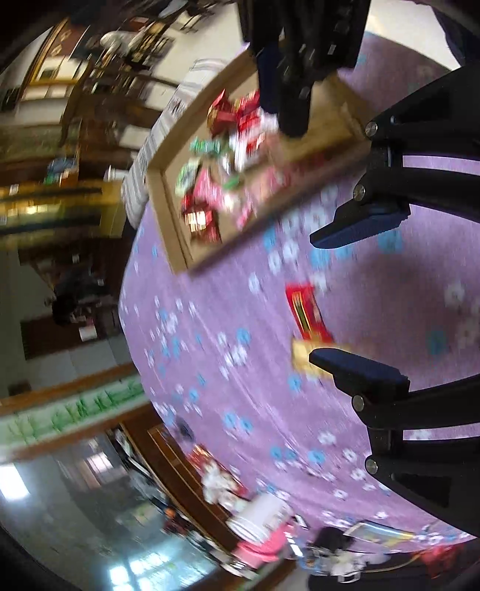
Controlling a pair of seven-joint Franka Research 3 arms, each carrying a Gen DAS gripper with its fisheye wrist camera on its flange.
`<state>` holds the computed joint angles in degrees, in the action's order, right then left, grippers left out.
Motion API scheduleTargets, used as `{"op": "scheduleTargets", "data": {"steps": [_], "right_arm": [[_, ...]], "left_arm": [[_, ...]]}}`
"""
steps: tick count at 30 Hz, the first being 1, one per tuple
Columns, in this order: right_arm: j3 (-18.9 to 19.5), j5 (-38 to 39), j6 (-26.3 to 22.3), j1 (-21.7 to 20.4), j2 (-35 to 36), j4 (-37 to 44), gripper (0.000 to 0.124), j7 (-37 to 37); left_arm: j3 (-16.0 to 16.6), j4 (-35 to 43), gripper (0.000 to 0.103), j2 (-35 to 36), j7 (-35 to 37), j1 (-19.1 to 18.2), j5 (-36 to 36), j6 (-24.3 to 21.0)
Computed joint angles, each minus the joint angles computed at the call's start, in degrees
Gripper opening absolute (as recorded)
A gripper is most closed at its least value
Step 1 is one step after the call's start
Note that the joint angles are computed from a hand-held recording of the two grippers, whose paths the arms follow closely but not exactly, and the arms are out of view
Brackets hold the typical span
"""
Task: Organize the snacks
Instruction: 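Move both open grippers back to the last snacks on the table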
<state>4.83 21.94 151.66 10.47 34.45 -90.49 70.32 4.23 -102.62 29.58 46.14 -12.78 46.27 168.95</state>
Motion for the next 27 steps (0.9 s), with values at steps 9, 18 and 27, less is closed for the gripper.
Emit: {"op": "scheduleTargets", "data": {"steps": [9,18,27], "right_arm": [[1.39,0.18,-2.81,0.07,0.24,1.27,0.029,-5.55],[3.26,1.95,-8.52,-1.65,1.81,5.17,0.037,-15.67],[1.38,-2.1,-21.82,2.34,15.49,28.76,0.039,-17.58]], "left_arm": [[-7.22,7.66,0.059,7.69,13.44,9.81,-15.39,-6.36],[-9.53,18.58,0.06,16.53,22.74,11.79,-25.21,-10.57],[-6.84,19.99,0.036,17.41,23.81,10.21,-27.71,-9.53]]}}
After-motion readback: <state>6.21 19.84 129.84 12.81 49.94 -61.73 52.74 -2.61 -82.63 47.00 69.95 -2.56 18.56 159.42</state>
